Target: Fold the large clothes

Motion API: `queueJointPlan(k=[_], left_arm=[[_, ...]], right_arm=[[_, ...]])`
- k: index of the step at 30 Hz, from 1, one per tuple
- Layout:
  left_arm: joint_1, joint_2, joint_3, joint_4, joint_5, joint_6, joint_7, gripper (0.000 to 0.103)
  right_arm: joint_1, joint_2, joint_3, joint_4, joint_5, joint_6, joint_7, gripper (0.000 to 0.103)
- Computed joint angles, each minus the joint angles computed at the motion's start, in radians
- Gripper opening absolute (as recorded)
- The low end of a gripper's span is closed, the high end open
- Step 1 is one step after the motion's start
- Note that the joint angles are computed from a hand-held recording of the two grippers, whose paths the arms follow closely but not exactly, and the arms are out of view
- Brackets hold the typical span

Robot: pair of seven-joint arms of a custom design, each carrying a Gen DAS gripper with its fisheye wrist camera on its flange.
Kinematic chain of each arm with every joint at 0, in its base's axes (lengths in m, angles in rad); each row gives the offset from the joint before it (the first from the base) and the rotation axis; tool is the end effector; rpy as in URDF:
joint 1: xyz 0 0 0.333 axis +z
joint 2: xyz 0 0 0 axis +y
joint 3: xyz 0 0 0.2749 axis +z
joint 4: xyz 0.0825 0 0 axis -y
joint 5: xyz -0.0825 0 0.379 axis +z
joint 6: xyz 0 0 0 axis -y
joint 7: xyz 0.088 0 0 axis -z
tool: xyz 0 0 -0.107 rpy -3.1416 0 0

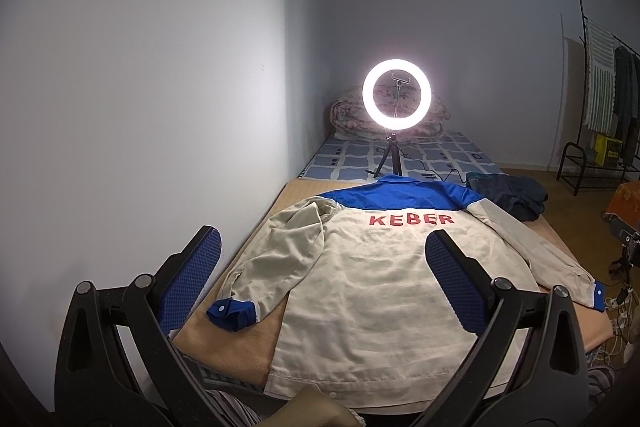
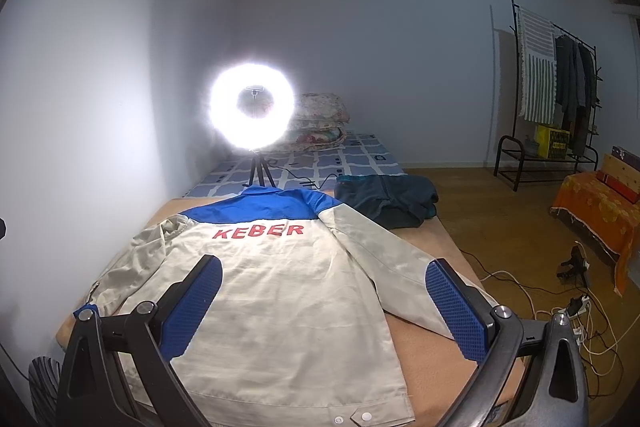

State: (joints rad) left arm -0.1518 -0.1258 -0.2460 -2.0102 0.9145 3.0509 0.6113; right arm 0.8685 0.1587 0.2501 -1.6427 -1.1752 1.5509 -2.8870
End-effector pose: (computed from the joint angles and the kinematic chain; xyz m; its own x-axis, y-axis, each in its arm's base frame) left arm 0.4879 -0.2792 0.5835 -0.3069 -0.9517 -0.0128 -0.3399 0.1222 -0.9325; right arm 0.3544 0.4787 0.5235 -0.5399 -0.8417 0.0018 -0.3434 0.2183 -0.9135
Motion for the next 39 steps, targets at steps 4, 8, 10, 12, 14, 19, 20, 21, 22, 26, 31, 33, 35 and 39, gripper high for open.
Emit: queueJointPlan(k=[4,8,10,12,14,19,20,21,22,26,31,33,35,39], left_arm=[[0.003,0.005,-0.004,0.008,0.013,-0.005,-0.012,0.103],[0.002,0.006,0.0,0.006,0.017,-0.002,-0.014,0.103],[0.004,0.006,-0.001,0.005,0.023,0.001,-0.021,0.103],[0.005,0.005,-0.002,0.005,0.032,0.0,-0.029,0.103],[0.007,0.004,-0.001,0.002,0.038,0.003,-0.033,0.103],[0.011,0.006,0.004,-0.003,0.04,0.011,-0.033,0.103],[0.01,0.005,0.004,-0.005,0.037,0.013,-0.03,0.103],[0.013,0.002,0.002,-0.007,0.046,0.014,-0.04,0.103],[0.012,0.004,0.004,-0.007,0.039,0.014,-0.033,0.103],[0.018,0.01,0.012,-0.009,0.037,0.023,-0.022,0.103],[0.019,0.025,0.02,-0.006,0.019,0.023,0.004,0.103],[0.015,0.032,0.024,-0.002,-0.004,0.018,0.027,0.103],[0.01,0.032,0.024,0.001,-0.019,0.008,0.042,0.103],[0.014,0.033,0.029,-0.002,-0.032,0.002,0.051,0.103]], right_arm=[[0.0,0.001,-0.001,0.001,0.001,0.001,-0.004,0.103],[0.0,0.006,-0.002,0.01,0.001,0.001,-0.008,0.103],[0.001,0.007,-0.003,0.011,0.001,-0.001,-0.011,0.103],[0.002,0.006,-0.003,0.01,0.001,0.001,-0.009,0.103],[0.003,0.013,-0.004,0.017,-0.001,0.001,-0.013,0.103],[0.002,0.012,-0.007,0.016,0.002,0.008,-0.016,0.103],[0.002,0.012,-0.007,0.016,0.002,0.01,-0.016,0.103],[0.0,0.017,-0.009,0.022,0.002,0.014,-0.021,0.103],[-0.001,0.023,-0.011,0.029,0.001,0.018,-0.026,0.103],[-0.001,0.036,-0.019,0.046,0.001,0.03,-0.04,0.103],[0.0,0.054,-0.031,0.068,-0.001,0.049,-0.054,0.103],[0.004,0.071,-0.037,0.09,-0.007,0.05,-0.063,0.103],[0.007,0.083,-0.045,0.107,-0.01,0.058,-0.076,0.103],[0.014,0.112,-0.061,0.146,-0.014,0.078,-0.106,0.103]])
